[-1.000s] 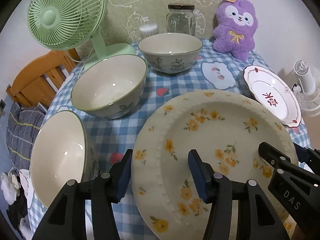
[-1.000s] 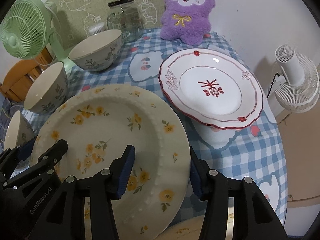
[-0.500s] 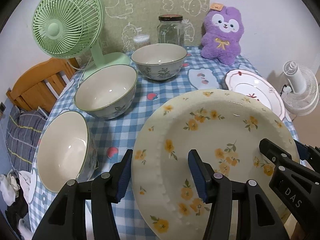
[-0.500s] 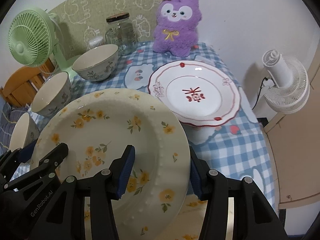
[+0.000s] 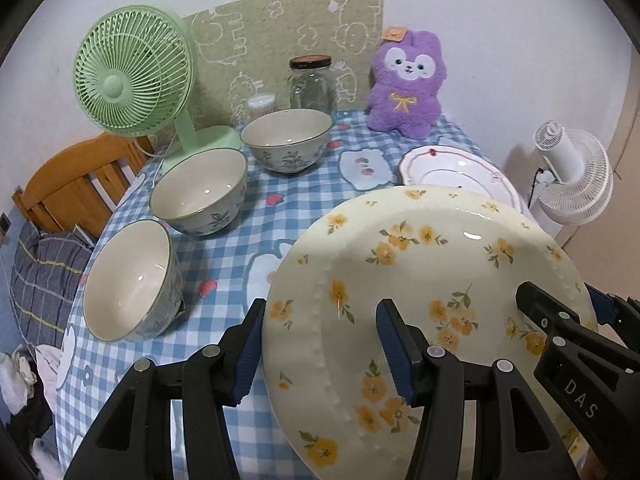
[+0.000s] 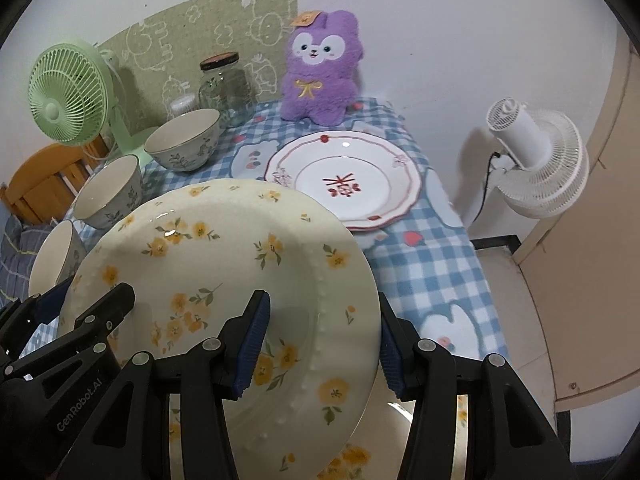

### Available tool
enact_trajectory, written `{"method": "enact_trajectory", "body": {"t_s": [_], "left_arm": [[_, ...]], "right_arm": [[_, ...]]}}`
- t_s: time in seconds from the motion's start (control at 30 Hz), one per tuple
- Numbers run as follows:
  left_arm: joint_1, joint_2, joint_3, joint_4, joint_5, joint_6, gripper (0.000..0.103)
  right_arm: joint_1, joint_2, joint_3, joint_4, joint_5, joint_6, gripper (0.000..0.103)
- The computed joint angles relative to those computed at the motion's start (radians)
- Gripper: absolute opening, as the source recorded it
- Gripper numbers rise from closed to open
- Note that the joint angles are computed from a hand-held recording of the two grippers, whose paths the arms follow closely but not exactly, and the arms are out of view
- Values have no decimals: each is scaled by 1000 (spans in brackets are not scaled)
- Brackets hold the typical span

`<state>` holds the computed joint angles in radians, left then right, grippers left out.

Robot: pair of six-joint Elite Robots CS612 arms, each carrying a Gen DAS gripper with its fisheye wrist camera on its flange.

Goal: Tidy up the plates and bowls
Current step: 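Lift the stacked yellow-flower plates off the tablecloth with the right gripper, then carry the held yellow-flower plates toward the red-rimmed plate with the right gripper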

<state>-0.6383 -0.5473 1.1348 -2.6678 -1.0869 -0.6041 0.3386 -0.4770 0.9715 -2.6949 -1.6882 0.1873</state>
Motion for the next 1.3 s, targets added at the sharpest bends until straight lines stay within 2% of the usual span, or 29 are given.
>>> {"method": "enact_trajectory", "body": {"t_s": [0.23,0.57,0.97,1.3], "left_arm": [[-26,-12,30,-41,12,4,55],[-51,-12,50,-55,-14,7,55],[-76,-2,58,-60,-28,28,55],[-82,12,53,-41,-57,42,55]], "right_arm": [[-9,-50,106,-58,-12,7,54],[-21,-101,228,-131,-39,27,54],[-35,-132,317,-163,-44,61,54],[-42,-141,358,-187,-44,94,54]]}}
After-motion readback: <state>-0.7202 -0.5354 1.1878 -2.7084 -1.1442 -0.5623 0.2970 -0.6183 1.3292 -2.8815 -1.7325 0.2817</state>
